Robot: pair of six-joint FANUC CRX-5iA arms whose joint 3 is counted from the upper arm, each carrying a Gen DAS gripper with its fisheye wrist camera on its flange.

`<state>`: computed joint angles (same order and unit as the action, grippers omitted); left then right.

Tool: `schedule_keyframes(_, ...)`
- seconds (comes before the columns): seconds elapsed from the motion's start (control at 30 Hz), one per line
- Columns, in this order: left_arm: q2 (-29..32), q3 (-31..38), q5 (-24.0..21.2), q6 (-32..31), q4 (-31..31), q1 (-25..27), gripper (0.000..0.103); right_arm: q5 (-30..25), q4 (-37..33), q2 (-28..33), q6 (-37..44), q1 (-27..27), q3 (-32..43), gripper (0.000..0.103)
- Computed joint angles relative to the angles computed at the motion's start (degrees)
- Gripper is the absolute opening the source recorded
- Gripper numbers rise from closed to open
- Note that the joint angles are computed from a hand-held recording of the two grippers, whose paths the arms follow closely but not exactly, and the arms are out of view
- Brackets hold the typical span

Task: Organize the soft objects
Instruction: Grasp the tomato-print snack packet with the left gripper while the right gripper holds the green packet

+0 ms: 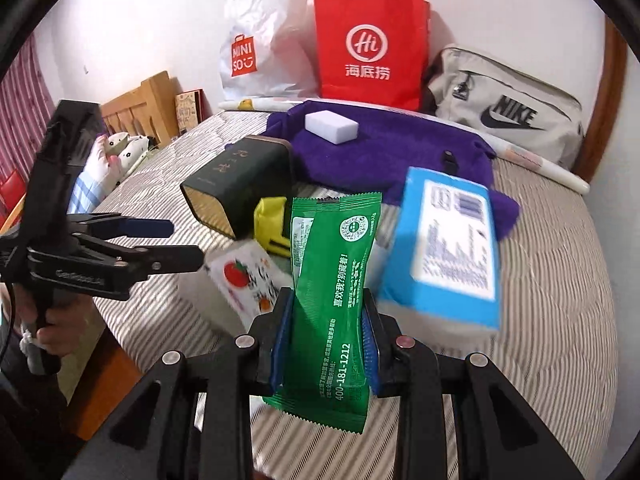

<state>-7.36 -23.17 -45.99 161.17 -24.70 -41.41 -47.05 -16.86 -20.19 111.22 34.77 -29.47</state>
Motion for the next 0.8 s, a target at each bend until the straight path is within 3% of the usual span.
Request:
schedule_keyframes(0.23,1.6,-1.1,4.4,-3.3,3.6,1.8,0.017,-2.6,-2.9,-1.0,2.4,-5.3,-1.3,0.031)
schedule_keyframes(0.33,1.4,0.4,1.1,0.5,-0.4,-0.4,0.012,-2.9,-3.5,-0.8,2.8,-7.1,-1.7,0.031)
schedule_keyframes(0.43,-0.8,-0.9,1.0,2.6,-1.3,-0.8,0.011,-3.2,-4.7,0.0,3.6,-9.0,-1.7,0.031)
schedule_keyframes(0.73,-3.9,-1.1,-14.0,10.7,-6.4,-4.3,0.011,-3.2,-5.6,1.4,4.1,-11.2,-1.8,0.031)
schedule_keyframes(0.8,-5.0,-2.4,-15.3,10.6,-5.3,-3.3,0.011,-3.0,-5.3,1.3,3.8,-11.1,-1.9,0.031)
